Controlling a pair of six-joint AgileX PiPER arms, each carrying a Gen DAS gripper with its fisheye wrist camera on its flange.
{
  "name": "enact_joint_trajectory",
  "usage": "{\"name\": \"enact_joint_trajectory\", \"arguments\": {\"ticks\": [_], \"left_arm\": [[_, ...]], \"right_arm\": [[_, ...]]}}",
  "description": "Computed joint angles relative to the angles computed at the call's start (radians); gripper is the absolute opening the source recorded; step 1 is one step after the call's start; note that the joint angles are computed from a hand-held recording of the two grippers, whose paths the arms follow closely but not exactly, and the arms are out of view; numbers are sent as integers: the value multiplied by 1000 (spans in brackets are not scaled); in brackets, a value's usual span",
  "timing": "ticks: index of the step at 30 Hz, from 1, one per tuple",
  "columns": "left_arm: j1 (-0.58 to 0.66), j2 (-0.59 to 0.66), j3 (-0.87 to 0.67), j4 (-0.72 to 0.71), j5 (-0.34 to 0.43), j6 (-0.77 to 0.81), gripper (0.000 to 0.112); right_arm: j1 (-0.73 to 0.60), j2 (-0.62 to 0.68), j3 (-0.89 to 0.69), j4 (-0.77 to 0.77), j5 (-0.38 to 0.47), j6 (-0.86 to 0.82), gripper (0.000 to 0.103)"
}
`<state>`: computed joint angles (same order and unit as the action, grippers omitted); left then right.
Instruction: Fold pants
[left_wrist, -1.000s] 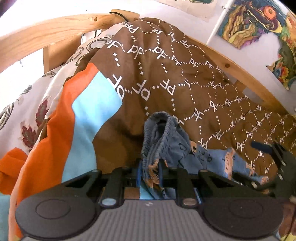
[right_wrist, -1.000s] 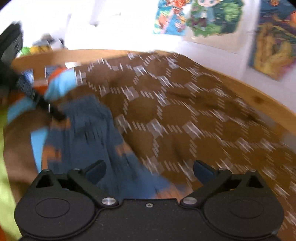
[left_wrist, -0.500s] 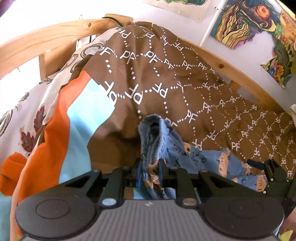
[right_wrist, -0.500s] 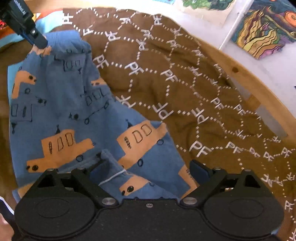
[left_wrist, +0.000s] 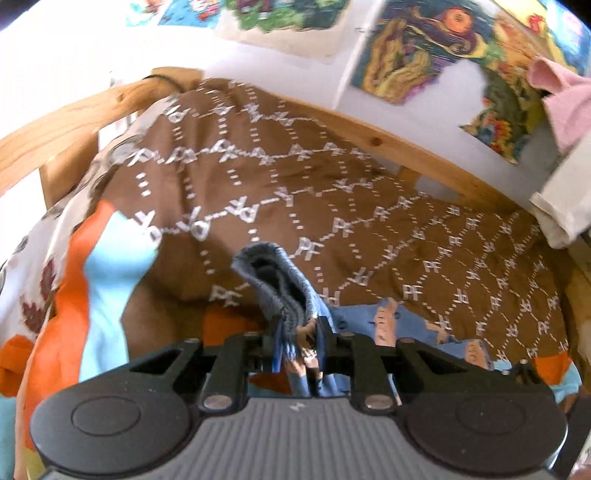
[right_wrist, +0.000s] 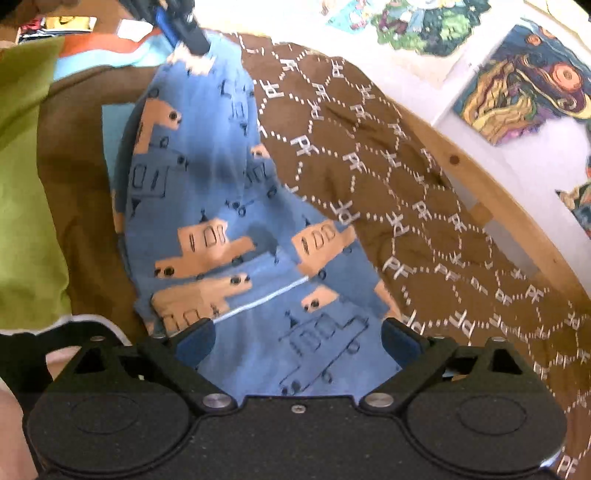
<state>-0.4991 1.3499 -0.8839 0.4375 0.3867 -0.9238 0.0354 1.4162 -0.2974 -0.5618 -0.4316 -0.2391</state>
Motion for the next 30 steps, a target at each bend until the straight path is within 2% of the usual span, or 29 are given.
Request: {"name": "enact_joint_trajectory", "arguments": {"ticks": [7,14,19,22,25,30], "left_arm": [[-103,55,-108,57,81,-23,20],[-199,114,-199,107,147,-32,20],[-257,141,-245,128,192,-27,20],[-277,145,-257,125,189,-19,20],[-285,152,-263,106,153,-4,20],[-297,209,-313,1,87,115,20]], "right_arm": [[-7,49,6,56,-55,-38,94],[17,67,50,175,-116,-160,94],[10,71,62,178,-142,-167,95],[10,75,62,183,-143,-158,96],[5,73,69,178,-153,-146,96],[-45,38,87,119,-172,-104,97]]}}
